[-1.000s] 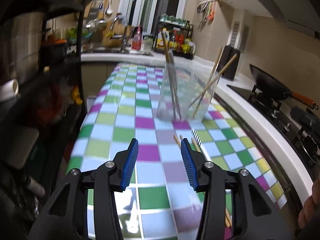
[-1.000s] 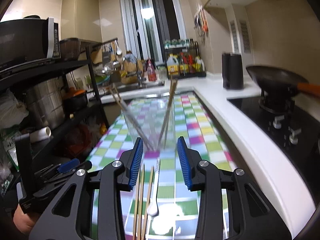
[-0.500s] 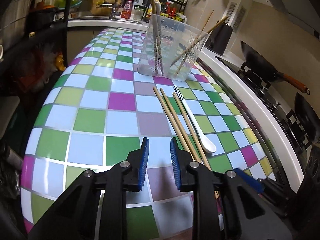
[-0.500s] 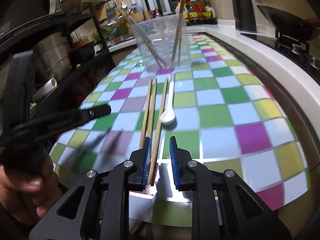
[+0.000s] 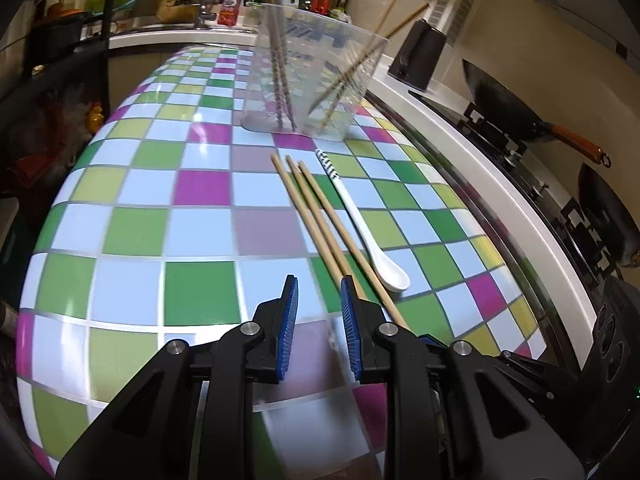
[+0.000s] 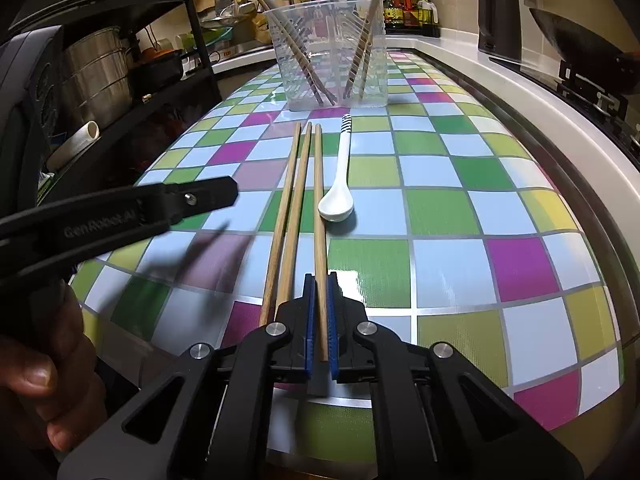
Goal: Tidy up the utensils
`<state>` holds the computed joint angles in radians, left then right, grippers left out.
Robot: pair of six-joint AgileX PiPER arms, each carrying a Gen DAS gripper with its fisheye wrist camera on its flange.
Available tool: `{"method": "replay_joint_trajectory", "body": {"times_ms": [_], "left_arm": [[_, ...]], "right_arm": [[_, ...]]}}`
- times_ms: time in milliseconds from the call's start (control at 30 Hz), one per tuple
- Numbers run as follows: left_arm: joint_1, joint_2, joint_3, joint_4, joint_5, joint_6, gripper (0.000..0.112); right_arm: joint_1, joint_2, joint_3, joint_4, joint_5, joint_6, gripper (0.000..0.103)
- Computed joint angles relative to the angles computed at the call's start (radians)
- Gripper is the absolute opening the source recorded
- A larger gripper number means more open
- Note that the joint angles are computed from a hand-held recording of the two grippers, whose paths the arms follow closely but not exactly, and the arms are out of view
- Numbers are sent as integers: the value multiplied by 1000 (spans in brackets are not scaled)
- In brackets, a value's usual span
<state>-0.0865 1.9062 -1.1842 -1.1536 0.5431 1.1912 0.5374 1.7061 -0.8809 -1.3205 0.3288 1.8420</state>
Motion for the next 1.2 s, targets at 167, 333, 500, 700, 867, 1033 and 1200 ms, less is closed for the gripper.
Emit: {"method": "replay_joint_trajectory", "body": {"times_ms": [167,333,500,700,867,1033,1200], "left_arm": [[-43,5,-8,46,-21,-44,22],[-96,33,-45,217,-61,-197,22],[-106,26,-43,364,-130,-325,13],[-52,37,-69,403,-114,-387,7],[-43,36,-64,386,-118,-366,7],[-28,36,-58,340,-111,-315,7],[-17,31,-40,283,-111,-241,7]], "right_arm": [[1,-14,6,1,6,-13,6],[-4,-30,13,8,10,-18,5],[-4,-47,4,39,3,-61,5],[9,-83,-12,43,31,-82,5],[0,-99,-1,5,81,-37,5],[-45,-123,59,-113,98,105,6],[-96,-106,90,-181,80,182,6]]}}
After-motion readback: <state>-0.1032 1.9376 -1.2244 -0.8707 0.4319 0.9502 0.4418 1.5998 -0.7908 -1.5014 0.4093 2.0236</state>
